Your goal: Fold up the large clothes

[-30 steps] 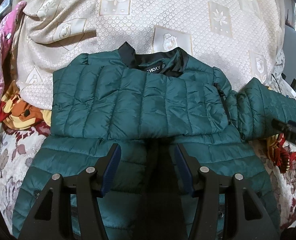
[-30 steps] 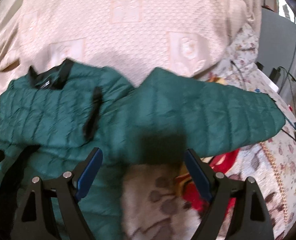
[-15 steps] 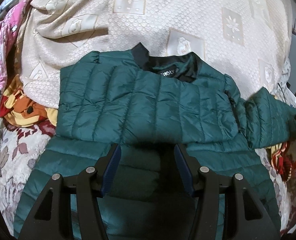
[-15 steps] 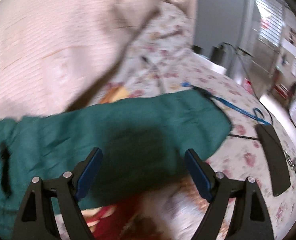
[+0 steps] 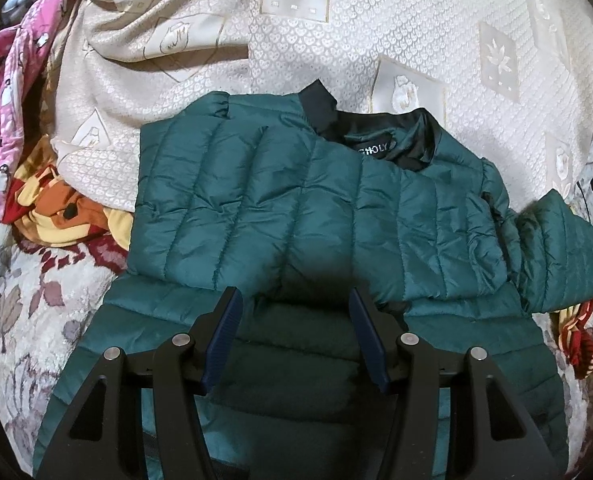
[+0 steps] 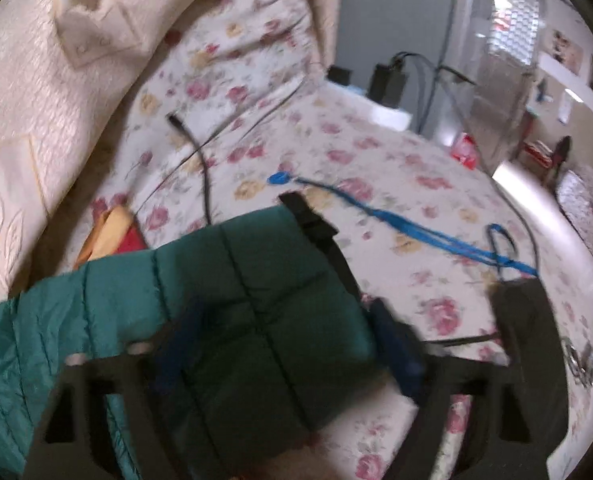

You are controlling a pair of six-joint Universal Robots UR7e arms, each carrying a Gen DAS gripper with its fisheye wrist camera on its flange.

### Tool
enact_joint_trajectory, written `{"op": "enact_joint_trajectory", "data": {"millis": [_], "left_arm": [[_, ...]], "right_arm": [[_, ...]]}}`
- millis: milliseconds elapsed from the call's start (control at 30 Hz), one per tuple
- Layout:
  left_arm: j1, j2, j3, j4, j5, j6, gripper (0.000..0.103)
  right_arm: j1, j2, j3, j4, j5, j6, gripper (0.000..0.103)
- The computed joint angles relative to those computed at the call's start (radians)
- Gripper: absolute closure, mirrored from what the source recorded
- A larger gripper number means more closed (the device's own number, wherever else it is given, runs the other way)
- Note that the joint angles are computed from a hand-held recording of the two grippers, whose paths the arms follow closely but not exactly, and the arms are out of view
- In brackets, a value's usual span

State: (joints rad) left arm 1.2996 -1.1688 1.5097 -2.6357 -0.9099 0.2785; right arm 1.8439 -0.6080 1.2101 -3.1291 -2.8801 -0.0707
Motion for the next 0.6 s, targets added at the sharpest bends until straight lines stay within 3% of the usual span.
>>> {"op": "enact_joint_trajectory", "data": {"millis": [33,67,167,300,433,600], "left_arm": [[0.001,0.001,-0.001,0.002,-0.002,-0.001,0.071],[0.002,0.001,-0.001,0.005,-0.004,-0.003,0.071],[0.002,-0.003,0.003,0.011,-0.008,-0.004,0.071],[0.001,-0.015,0.011,-0.006,-0.007,0.012,0.071],[0.003,-0.024,0.000,0.004,-0.001,0.006,0.071],[0.008,-0.036,-0.013,0.007,0.015,0.007,0.071]], "right_arm": [[0.001,-0.007,0.009,0.023,0.018,0.004,0.088],[0.003,-0.010,0.014,0.021,0.032,-0.011,0.094],[0.031,-0.024,0.052,-0.088,0.112,-0.090,0.095],[0.084,-0.065,0.122,-0.149,0.258,-0.100,0.096],[0.133,-0.053,0.112,-0.116,0.375,-0.094,0.096],[0.177,0.027,0.013,0.044,0.525,-0.053,0.096]]}}
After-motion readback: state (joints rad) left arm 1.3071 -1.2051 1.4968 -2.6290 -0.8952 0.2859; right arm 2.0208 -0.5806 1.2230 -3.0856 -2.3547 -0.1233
